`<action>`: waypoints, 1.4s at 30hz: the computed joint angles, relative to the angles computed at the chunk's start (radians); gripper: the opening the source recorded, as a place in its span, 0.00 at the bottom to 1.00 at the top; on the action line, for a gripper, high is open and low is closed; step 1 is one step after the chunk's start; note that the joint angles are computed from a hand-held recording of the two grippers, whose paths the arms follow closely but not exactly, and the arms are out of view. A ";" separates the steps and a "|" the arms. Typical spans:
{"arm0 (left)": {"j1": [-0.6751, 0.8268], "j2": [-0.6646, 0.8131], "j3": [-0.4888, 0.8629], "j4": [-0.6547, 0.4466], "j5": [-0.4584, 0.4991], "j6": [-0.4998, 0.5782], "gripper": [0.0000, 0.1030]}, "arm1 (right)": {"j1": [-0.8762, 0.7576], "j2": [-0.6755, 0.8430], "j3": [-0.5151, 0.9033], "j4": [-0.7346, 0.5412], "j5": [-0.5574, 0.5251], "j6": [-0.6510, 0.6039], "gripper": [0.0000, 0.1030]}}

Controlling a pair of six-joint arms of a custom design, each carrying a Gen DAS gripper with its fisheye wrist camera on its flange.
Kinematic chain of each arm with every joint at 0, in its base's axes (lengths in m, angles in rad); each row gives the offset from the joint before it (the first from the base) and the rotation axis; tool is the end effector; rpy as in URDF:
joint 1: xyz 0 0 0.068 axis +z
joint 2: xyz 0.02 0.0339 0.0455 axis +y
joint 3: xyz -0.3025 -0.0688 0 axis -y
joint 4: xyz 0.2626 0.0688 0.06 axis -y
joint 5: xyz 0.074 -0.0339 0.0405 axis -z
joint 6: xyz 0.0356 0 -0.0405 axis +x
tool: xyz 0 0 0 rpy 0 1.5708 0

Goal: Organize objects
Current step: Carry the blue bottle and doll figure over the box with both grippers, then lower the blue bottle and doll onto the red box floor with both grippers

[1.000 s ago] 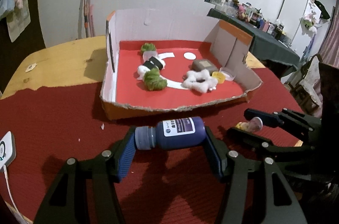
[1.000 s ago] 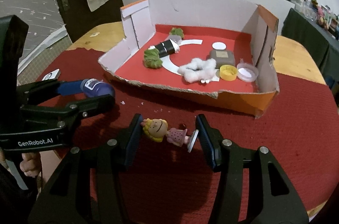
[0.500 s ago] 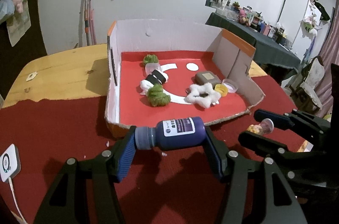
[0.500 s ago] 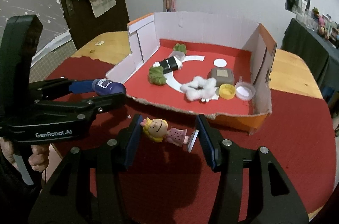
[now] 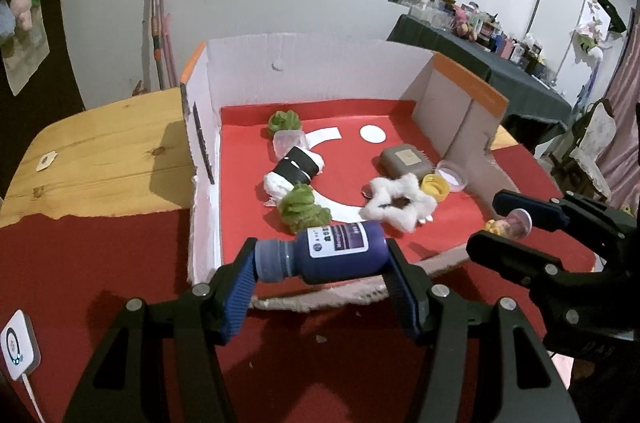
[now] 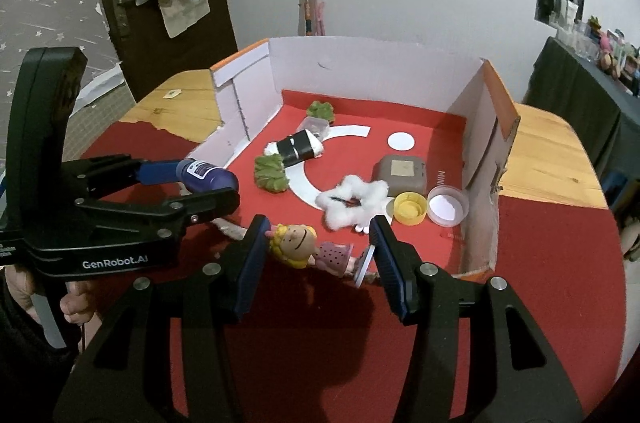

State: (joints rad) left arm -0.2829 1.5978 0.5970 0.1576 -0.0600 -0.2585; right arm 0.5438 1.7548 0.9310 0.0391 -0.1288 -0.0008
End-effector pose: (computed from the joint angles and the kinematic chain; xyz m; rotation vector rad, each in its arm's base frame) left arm 0.2822 -0.0798 0.1454 0.0019 2.4196 -0.1764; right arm 0.3187 0.1980 0.1817 -0.7029 2.2802 0.4134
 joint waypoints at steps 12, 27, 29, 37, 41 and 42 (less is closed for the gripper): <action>0.036 0.165 0.118 -0.038 0.040 0.018 0.61 | -0.023 0.127 0.123 -0.069 0.000 -0.026 0.49; 0.037 0.244 0.211 -0.090 -0.014 0.032 0.61 | -0.003 0.214 0.179 -0.094 0.005 -0.024 0.49; 0.037 0.256 0.226 -0.095 -0.027 0.034 0.61 | 0.002 0.219 0.183 -0.099 0.005 -0.024 0.49; 0.026 0.253 0.219 -0.083 -0.040 0.052 0.61 | 0.005 0.224 0.207 -0.146 -0.017 -0.032 0.49; 0.017 0.279 0.231 -0.092 -0.063 0.066 0.61 | -0.004 0.222 0.224 -0.179 -0.042 -0.050 0.48; 0.015 0.278 0.227 -0.094 -0.060 0.068 0.61 | -0.010 0.225 0.232 -0.190 -0.050 -0.057 0.48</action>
